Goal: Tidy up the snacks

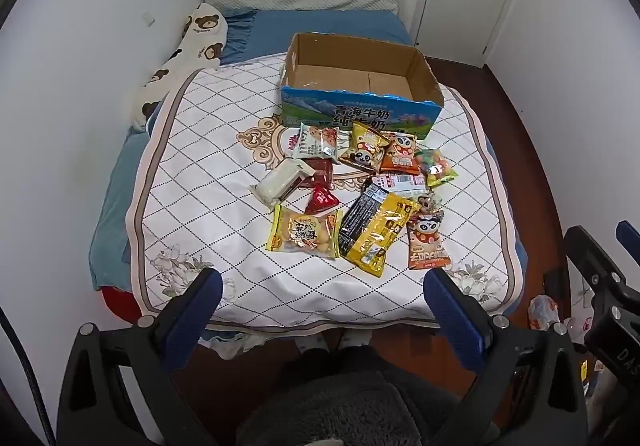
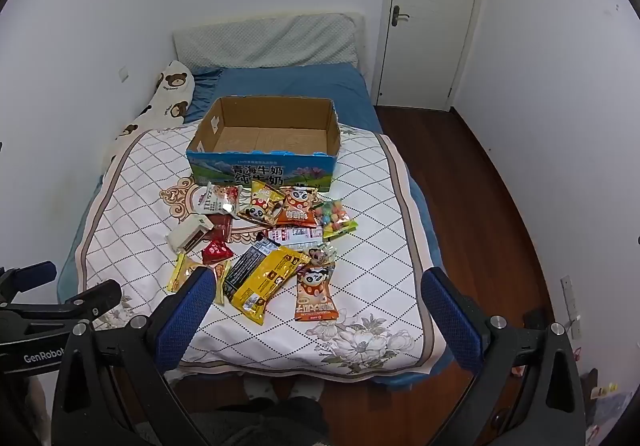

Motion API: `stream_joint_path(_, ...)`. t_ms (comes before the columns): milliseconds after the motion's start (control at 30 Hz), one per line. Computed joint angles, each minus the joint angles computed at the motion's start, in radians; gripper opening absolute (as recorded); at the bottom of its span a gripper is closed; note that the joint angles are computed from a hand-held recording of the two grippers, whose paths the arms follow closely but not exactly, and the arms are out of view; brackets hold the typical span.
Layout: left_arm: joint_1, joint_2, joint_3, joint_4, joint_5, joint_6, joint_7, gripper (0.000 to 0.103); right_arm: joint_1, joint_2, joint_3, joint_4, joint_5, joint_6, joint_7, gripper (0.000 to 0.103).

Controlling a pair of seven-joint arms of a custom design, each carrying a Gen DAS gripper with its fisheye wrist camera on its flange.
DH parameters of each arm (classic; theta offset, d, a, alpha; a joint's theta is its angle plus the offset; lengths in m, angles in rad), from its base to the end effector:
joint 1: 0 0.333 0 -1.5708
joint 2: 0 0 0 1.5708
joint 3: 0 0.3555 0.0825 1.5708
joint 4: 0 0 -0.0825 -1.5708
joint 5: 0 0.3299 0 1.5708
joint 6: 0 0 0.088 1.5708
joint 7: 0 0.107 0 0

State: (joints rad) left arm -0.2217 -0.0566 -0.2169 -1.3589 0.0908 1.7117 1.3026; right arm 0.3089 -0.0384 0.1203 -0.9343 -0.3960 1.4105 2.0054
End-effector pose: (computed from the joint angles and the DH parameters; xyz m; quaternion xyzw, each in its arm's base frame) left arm 0.4379 -0.2021 0.7963 -0.6315 0.7467 -0.1624 0.1313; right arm 0.3804 0.1263 0.9194 -0.6122 0.7279 -0.2571 0.1711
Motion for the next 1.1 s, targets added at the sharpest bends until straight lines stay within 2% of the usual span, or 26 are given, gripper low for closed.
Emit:
stream_joint_path(267, 0.001, 0.004, 0.0, 0.004, -0.005, -0.001, 0.002, 0.103, 0.003, 0.002, 0.001, 0.003, -0.005, 0.0, -0.001, 0.103)
stream_joint_path(433, 0.008, 0.033, 0.006, 0.066, -0.008, -0.032, 0.021, 0.103, 0.004, 0.002, 0.001, 0.0, -0.009, -0.003, -0.002, 0.103)
stream_joint_path(500, 0.006, 0.013, 0.001, 0.031, 0.002, -0.01, 0.015, 0.103, 0.003, 0.001, 0.0, -0.002, -0.007, -0.002, -0.001, 0.103)
stream_joint_path(733, 0.002, 0.021, -0.001, 0.045, 0.009, -0.014, 0.009, 0.103, 0.007, 0.009, 0.0, 0.017, -0.012, -0.014, -0.005, 0.103)
stream_joint_path(933, 0.0, 0.022, -0.003, 0.046, 0.015, -0.012, 0.006, 0.103, -0.008, -0.015, -0.002, -0.037, -0.001, 0.016, 0.0, 0.103)
stream_joint_path(1100, -0.002, 0.021, -0.003, 0.046, 0.018, -0.008, 0.004, 0.103, -0.003, -0.002, 0.004, -0.004, -0.009, -0.003, -0.001, 0.103)
